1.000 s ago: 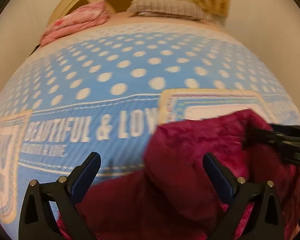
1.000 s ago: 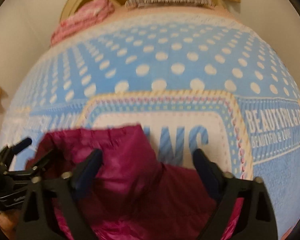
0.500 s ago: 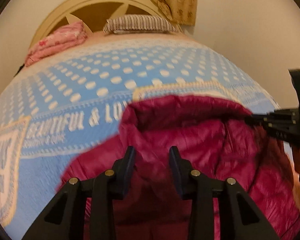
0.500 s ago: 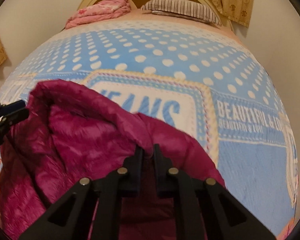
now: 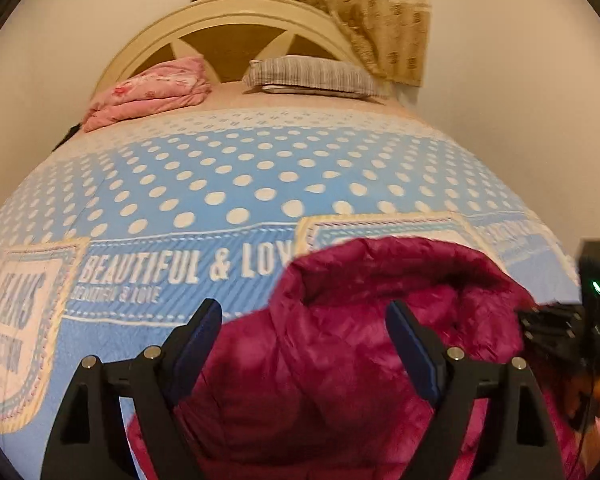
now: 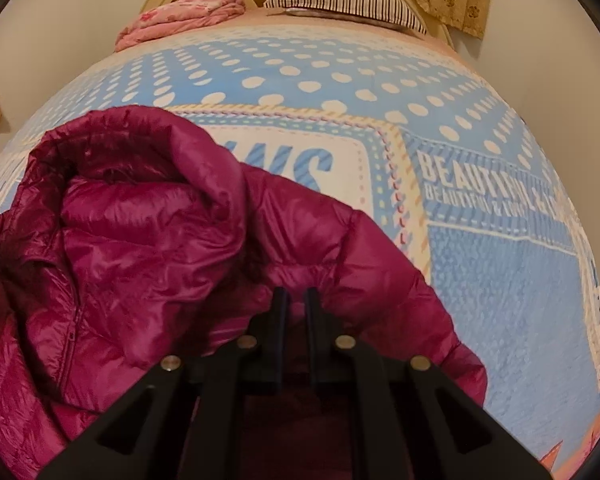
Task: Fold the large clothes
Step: 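Lift the hem with both grippers and fold it toward the collar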
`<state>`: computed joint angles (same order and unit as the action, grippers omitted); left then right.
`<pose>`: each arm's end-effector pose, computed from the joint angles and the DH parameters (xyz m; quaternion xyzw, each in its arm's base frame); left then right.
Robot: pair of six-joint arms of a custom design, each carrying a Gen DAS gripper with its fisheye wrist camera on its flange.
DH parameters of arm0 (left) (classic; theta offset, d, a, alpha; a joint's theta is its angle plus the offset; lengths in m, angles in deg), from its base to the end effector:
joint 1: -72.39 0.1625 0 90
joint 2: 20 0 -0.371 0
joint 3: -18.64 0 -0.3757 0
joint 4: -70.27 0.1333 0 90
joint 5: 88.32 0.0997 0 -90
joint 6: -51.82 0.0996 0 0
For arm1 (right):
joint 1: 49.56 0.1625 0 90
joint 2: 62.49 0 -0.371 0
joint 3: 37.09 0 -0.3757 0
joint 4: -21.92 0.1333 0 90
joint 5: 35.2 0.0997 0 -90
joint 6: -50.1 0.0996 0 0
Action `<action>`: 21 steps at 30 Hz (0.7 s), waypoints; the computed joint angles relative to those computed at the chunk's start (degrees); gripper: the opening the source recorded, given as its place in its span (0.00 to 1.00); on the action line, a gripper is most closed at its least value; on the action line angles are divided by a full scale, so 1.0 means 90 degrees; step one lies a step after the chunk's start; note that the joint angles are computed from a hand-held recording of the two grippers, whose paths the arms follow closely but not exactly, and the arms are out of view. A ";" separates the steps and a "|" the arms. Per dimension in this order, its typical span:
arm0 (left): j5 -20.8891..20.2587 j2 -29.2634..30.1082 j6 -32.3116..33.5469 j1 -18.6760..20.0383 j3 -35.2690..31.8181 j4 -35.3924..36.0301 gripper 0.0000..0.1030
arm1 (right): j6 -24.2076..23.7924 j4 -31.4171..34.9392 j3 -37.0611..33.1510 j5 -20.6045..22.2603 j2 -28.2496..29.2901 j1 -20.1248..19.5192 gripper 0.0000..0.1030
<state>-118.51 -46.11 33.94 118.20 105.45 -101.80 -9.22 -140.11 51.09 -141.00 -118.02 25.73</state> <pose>-0.2805 -0.6033 -0.0122 0.1039 0.8505 -0.3903 0.3369 -0.0660 -0.6694 0.2548 0.3111 -0.8804 0.1886 0.3042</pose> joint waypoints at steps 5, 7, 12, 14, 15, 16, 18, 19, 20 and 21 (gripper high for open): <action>0.0543 0.0221 -0.0386 0.0275 -0.0758 -0.0180 0.83 | -0.0044 -0.0039 0.0024 0.0042 0.0019 -0.0040 0.10; 0.0302 0.0224 -0.0588 0.0436 -0.1029 0.0523 0.83 | -0.0035 -0.0008 0.0006 0.0058 0.0026 -0.0053 0.10; -0.0363 0.0366 0.0025 0.0420 -0.0889 0.0475 0.83 | -0.0006 0.0370 -0.0015 0.0253 -0.0111 -0.0092 0.16; -0.0366 0.0469 0.0133 0.0439 -0.0927 0.0661 0.83 | -0.0087 0.0514 0.0010 0.0435 -0.0229 -0.0107 0.49; -0.0434 0.0473 0.0128 0.0466 -0.0880 0.0568 0.83 | -0.0082 0.0506 0.0073 0.0611 -0.0325 -0.0123 0.73; -0.0531 0.0438 0.0088 0.0504 -0.0820 0.0508 0.83 | -0.0060 0.0380 0.0169 0.0770 -0.0415 -0.0136 0.82; -0.0650 0.0399 0.0198 0.0536 -0.0732 0.0321 0.83 | -0.0029 0.0388 0.0242 0.1010 -0.0551 -0.0139 0.82; -0.0659 0.0400 0.0357 0.0525 -0.0700 0.0188 0.83 | 0.0054 0.0379 0.0244 0.1092 -0.0600 -0.0099 0.82; -0.0663 0.0405 0.0513 0.0507 -0.0666 0.0040 0.83 | 0.0104 0.0355 0.0233 0.1122 -0.0603 -0.0066 0.82; -0.0701 0.0394 0.0606 0.0493 -0.0616 -0.0085 0.83 | 0.0153 0.0403 0.0163 0.1147 -0.0579 0.0012 0.82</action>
<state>-124.82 -42.56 39.39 122.64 99.90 -102.57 -7.84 -136.49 52.56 -130.68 -123.23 25.85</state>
